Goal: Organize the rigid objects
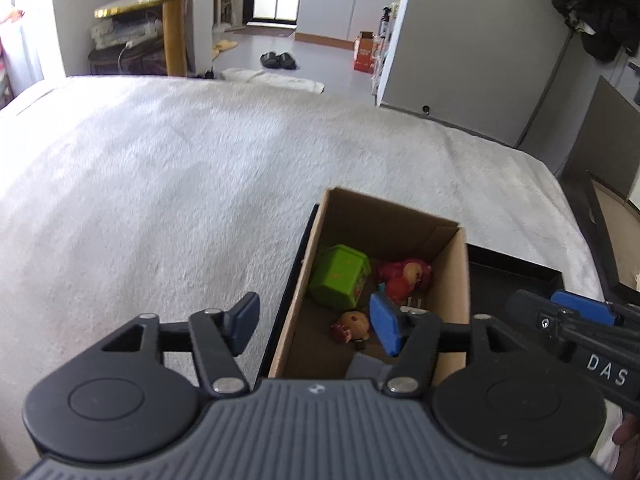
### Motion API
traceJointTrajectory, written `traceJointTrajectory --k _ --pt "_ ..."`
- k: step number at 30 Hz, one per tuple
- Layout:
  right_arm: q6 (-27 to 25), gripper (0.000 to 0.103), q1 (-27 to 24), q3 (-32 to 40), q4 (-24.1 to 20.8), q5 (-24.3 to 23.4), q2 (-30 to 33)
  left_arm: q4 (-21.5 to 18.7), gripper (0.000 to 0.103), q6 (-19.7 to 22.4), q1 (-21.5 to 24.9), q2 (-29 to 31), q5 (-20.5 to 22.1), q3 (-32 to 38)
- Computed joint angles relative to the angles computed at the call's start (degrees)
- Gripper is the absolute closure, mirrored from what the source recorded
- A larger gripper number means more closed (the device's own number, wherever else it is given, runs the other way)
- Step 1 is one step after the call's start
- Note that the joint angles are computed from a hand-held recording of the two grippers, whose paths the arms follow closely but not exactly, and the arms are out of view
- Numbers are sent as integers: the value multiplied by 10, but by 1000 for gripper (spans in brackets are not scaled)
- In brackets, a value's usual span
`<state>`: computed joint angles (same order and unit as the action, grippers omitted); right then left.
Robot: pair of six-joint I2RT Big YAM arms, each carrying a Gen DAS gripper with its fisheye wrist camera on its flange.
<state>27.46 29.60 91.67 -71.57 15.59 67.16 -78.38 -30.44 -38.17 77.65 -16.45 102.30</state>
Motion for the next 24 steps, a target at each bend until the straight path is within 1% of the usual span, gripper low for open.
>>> traceJointTrajectory --k 3,6,9,11,14,16,18,19,20,24 --pt "11 49 -3 -1 -2 2 -17 -9 37 15 -17 0 -15 22" --pt "22 46 -7 -3 -3 0 -35 -28 33 21 -37 4 -35 49" --pt "31 40 -8 -2 -6 5 -51 -42 29 22 -57 4 -51 69" --pt "34 33 -8 0 -9 10 -62 -51 25 23 -71 3 -64 80" --pt "39 24 -7 0 -7 16 -78 -68 23 21 -89 5 -82 96" --pt "40 20 -6 0 -9 23 -88 -85 22 17 -99 7 -90 109" --pt "42 18 -4 0 -12 28 -98 -96 21 10 -105 7 -89 118" --pt "44 15 -5 -1 -14 28 -103 -103 21 7 -110 8 -93 124" --pt "45 13 -6 0 -18 27 -107 -108 19 6 -114 9 -98 130" --pt "56 8 -3 1 -27 35 -122 -126 15 8 -130 11 -117 151"
